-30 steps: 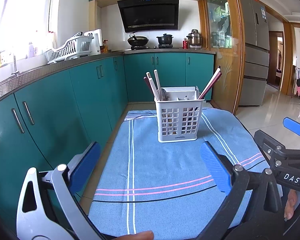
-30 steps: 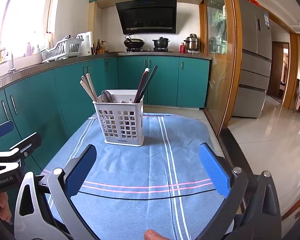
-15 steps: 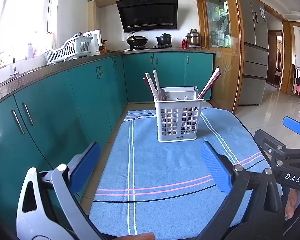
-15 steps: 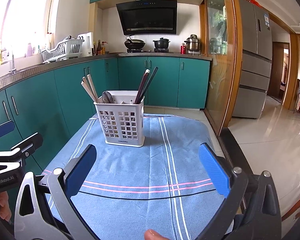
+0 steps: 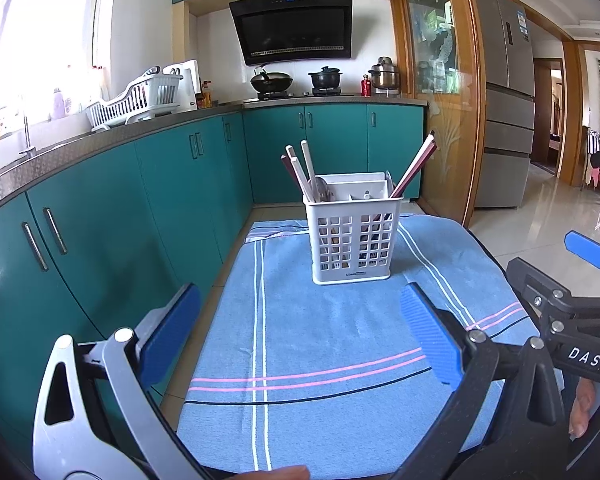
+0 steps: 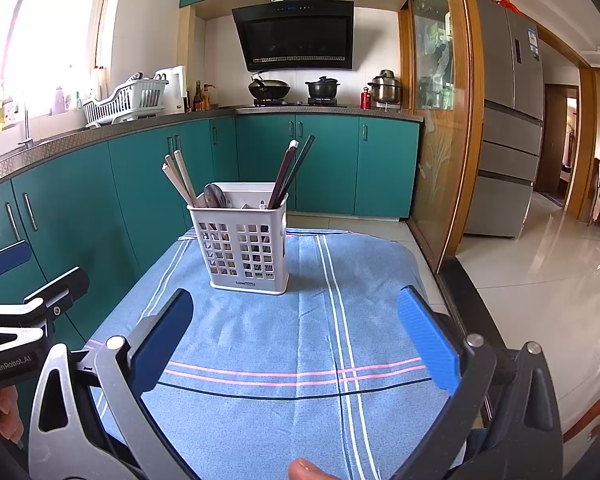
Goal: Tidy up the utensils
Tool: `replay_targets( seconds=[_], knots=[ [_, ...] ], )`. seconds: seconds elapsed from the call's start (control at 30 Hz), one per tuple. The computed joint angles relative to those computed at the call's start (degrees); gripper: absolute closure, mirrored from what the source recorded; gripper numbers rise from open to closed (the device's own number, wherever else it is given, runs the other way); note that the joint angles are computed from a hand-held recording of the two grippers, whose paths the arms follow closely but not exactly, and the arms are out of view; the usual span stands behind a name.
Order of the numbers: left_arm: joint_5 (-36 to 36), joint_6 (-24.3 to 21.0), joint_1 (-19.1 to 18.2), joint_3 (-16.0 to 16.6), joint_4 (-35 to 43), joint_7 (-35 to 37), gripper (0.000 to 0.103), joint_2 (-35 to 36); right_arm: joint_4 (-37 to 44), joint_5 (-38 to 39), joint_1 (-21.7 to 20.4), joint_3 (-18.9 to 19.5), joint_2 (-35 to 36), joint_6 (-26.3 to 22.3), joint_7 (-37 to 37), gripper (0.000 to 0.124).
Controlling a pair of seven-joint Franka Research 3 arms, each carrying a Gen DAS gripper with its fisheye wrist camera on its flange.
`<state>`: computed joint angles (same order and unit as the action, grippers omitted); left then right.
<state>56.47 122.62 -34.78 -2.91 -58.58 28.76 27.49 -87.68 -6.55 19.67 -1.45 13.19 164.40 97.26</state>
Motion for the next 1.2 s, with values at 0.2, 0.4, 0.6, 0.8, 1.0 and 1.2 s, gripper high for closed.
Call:
replay_targets(
  seconds=[0.2, 0.4, 0.6, 0.8, 1.0, 1.2],
  knots=[
    [-0.16, -0.29, -0.15, 0.06, 0.48, 0.30, 0.004, 0.36, -0.13, -0.13, -0.01, -0.02, -0.30, -0.27, 0.41, 0.024],
    [-0.52, -0.35, -0.14, 0.07, 0.85, 0.56, 0.004, 0.64, -0.13, -0.20, -0.07, 0.03, -0.28, -0.28, 0.39, 0.024],
    [-0.82, -0.31, -0.32, 0.22, 1.17, 0.61, 0.004, 0.92, -0.48, -0.38, -0.06, 0.02, -0.52, -0.36, 0.81, 0.024],
    [-0.60, 0.06, -0.47, 0.21, 0.30, 0.14, 0.004, 0.58, -0.50, -0.49, -0.10, 0.00, -0.45, -0.27, 0.85, 0.024],
    [-0.95, -0.27, -0.43, 0.04, 0.49, 0.34, 0.004, 0.83, -1.07, -0.58, -0.11, -0.06, -0.58, -0.25, 1.16, 0.024],
    [-1.41, 0.09, -0.42, -0.07, 0.34, 1.03, 0.004, 0.68, -1.58, -0.51, -0.26, 0.10, -0.88, -0.04, 1.19, 0.024]
  ],
)
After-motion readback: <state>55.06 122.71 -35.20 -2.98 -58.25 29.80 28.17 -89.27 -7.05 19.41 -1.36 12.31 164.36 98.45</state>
